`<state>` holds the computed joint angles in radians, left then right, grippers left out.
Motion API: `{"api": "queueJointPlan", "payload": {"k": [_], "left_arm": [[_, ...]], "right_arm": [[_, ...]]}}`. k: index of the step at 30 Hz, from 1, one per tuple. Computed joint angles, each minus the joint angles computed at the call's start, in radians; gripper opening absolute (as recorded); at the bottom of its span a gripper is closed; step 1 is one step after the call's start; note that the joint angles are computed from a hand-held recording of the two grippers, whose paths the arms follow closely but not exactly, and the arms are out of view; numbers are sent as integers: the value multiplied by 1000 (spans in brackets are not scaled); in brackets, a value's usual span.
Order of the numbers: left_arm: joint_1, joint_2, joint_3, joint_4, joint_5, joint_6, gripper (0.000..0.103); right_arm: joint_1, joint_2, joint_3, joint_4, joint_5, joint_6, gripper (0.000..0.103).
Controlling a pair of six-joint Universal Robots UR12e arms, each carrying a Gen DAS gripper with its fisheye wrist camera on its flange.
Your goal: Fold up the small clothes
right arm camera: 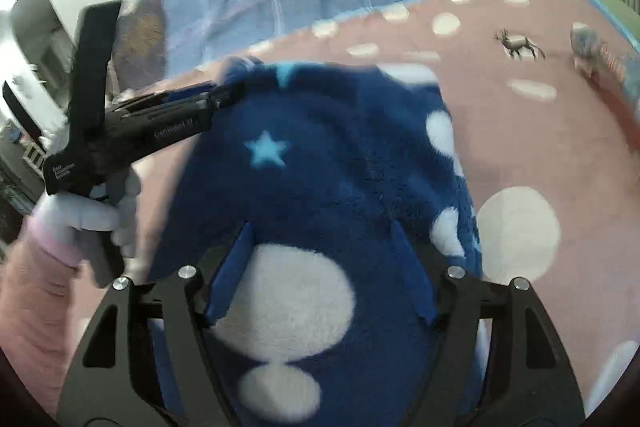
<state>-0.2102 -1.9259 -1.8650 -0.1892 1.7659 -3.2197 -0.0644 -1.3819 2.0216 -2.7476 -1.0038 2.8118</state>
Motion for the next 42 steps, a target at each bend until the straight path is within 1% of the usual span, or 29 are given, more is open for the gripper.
{"api": "queueJointPlan", "payload": {"k": [1, 2, 5, 6, 10, 11, 12, 14, 15, 16, 17, 18, 19, 20, 21, 22, 25, 27, 29, 32, 33, 35, 36, 37, 38, 39, 40, 41, 42], "left_arm": [[3, -2, -13, 42, -11, -14, 53], [3, -1, -13, 42, -15, -39, 53], [-11, 3, -10, 27, 25, 11, 53], [-7, 11, -10, 16, 11, 9, 53], [10, 46, -10, 3, -42, 10, 52], [14, 53, -10, 17, -50, 3, 52], [16, 51, -2, 26, -52, 0, 52], [14, 46, 11, 55, -22, -14, 53], [13, 39, 20, 58, -1, -26, 55], [13, 26, 35, 36, 20, -44, 56], [10, 9, 55, -27, 53, -46, 56], [4, -22, 70, -77, 100, -22, 63], [-1, -40, 73, -86, 126, -5, 66], [-1, -49, 64, -52, 128, -18, 66], [4, -56, 54, -9, 111, -72, 66], [2, -60, 56, -7, 116, -92, 66], [-17, -78, 70, 12, 181, -53, 65], [-18, -74, 69, 5, 184, -68, 65], [-12, -48, 44, 44, 155, -68, 65], [3, 26, -12, 81, 88, -99, 66], [6, 53, -38, 100, 59, -103, 66], [14, 115, -108, 182, -40, -82, 66], [14, 139, -136, 205, -79, -72, 68], [13, 168, -170, 221, -139, -56, 70], [11, 185, -192, 226, -182, -41, 71], [7, 199, -213, 226, -215, -22, 75], [-7, 210, -232, 219, -237, 10, 80], [-21, 213, -242, 210, -239, 37, 80], [-37, 209, -248, 197, -234, 66, 80]], "right_arm": [[-3, 10, 13, -50, 12, -3, 72], [-5, 10, 16, -59, 14, 2, 72], [0, 1, 20, -61, -9, -2, 72], [2, -1, 16, -48, -15, -14, 72], [2, -32, -34, 105, -19, -38, 72], [2, -44, -39, 115, -13, -42, 72], [4, -48, -45, 83, -6, -44, 73], [18, -39, -63, 14, -19, -37, 76], [25, -23, -87, 15, -16, -31, 76], [30, -8, -109, 45, -7, -31, 76], [38, 14, -135, 82, -11, -27, 76], [54, 48, -167, 126, -56, -19, 76], [69, 88, -196, 176, -110, -16, 76], [73, 112, -205, 185, -121, -10, 76], [65, 130, -199, 151, -91, 0, 76], [61, 129, -199, 151, -80, 10, 76], [71, 121, -189, 127, -117, 6, 76], [75, 116, -182, 112, -134, 6, 76], [76, 109, -167, 74, -133, 5, 76], [52, 49, -102, -8, -115, 11, 76], [34, 14, -64, -43, -91, 5, 76], [-15, -49, 2, -69, 3, -27, 76], [-58, -95, 51, -67, 71, -50, 77], [-80, -120, 77, -63, 98, -55, 79], [-120, -158, 122, -54, 139, -56, 82], [-152, -185, 153, -36, 165, -51, 84], [-170, -200, 172, -21, 178, -42, 84], [-201, -222, 201, 13, 202, -28, 85], [-233, -239, 224, 74, 232, -10, 85]]}}
